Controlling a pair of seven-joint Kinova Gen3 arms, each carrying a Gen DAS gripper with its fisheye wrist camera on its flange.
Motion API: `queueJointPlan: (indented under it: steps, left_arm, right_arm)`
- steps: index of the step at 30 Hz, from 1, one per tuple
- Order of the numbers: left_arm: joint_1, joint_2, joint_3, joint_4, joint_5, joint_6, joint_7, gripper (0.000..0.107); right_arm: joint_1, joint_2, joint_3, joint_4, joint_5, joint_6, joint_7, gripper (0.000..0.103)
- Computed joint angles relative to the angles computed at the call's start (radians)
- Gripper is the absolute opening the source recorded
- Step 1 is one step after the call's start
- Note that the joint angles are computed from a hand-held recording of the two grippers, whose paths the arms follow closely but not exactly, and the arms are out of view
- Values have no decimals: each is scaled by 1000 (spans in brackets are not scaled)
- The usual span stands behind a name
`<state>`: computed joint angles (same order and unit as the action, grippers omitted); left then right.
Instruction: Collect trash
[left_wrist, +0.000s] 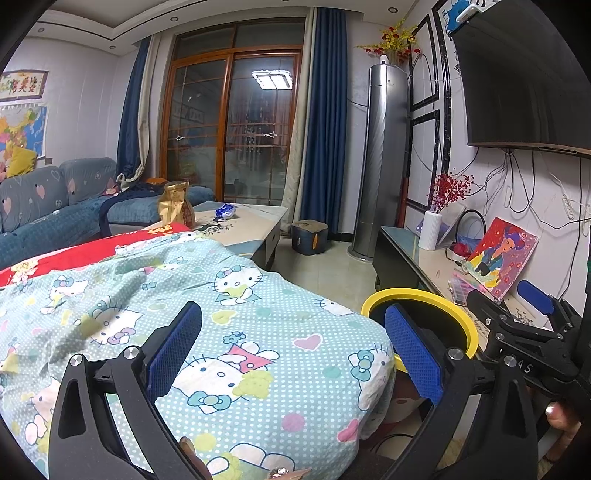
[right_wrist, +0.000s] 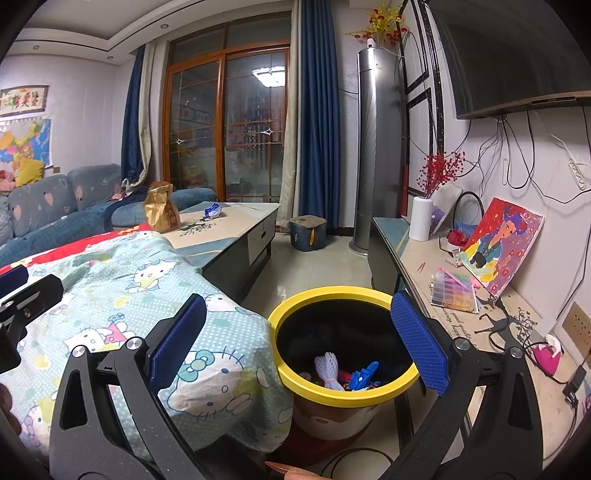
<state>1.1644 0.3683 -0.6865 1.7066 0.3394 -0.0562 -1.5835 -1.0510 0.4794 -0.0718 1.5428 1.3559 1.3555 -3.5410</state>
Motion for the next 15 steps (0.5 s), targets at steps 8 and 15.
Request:
queueJointPlan:
  steps: [8,15]
  left_arm:
    - [6,-1,-14,-12,-16,25,25,97]
    - [-238,-70,203,8,-83,79,122,97]
  right_arm:
    - [2,-2,-2,4,-2,-7,1,92]
    - [64,4,-41,-59,-5,-140,60,92]
